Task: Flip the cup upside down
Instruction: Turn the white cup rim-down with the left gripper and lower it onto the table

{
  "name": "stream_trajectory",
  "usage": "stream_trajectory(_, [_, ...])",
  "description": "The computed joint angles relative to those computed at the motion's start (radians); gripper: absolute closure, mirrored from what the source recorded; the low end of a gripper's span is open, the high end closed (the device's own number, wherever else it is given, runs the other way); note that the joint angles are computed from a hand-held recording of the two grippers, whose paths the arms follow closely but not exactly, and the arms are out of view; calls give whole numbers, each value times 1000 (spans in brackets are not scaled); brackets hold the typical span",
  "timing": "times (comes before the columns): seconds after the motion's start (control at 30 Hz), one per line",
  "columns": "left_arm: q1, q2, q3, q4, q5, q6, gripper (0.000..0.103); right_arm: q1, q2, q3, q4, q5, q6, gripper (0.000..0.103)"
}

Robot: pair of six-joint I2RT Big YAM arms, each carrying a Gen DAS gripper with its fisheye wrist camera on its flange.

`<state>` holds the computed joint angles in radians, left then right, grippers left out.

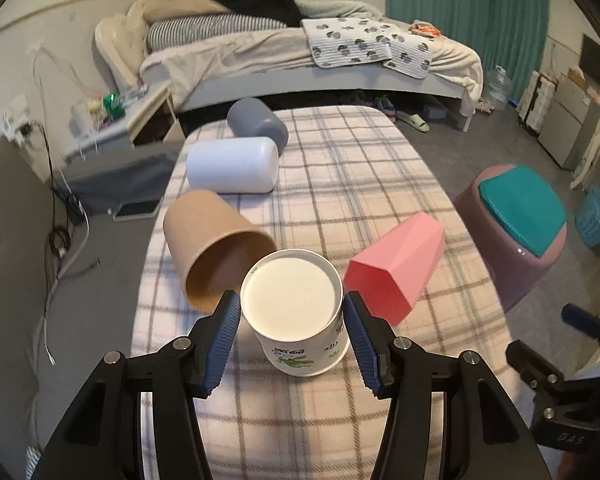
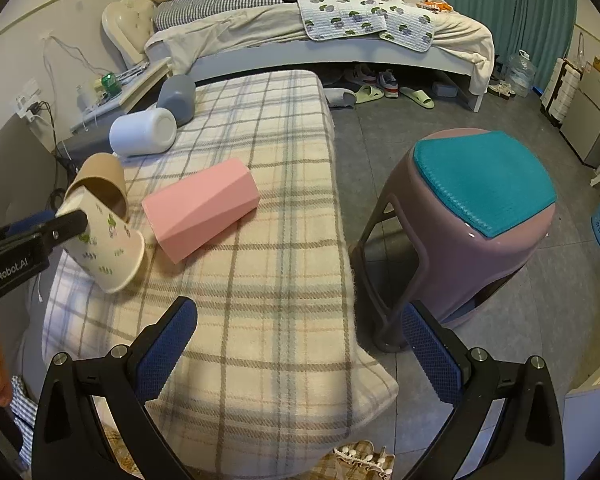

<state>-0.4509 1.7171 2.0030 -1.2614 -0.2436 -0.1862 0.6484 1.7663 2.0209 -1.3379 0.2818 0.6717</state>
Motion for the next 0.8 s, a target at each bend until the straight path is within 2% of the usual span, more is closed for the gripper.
stream_trajectory(0.17, [4,4,-21,-5,21,-10,48,1,9,7,2,6,-7,1])
stream_trajectory(0.47, [-4,-10,-48,14,16,2,48,-5,1,-4,47,0,0,1])
stream_trajectory(0.57, [-5,-9,-47,12,14,-5,46,-6,1,-3,45,-1,0,1])
stream_trajectory(0.67, [1,-1,-36,-2,43,-12,45,-7,2,-1,42,-5,3,1])
stream_trajectory(0.8, [2,7,-26,-18,43,-35,39,-5,-2,-7,44,-1,3,1])
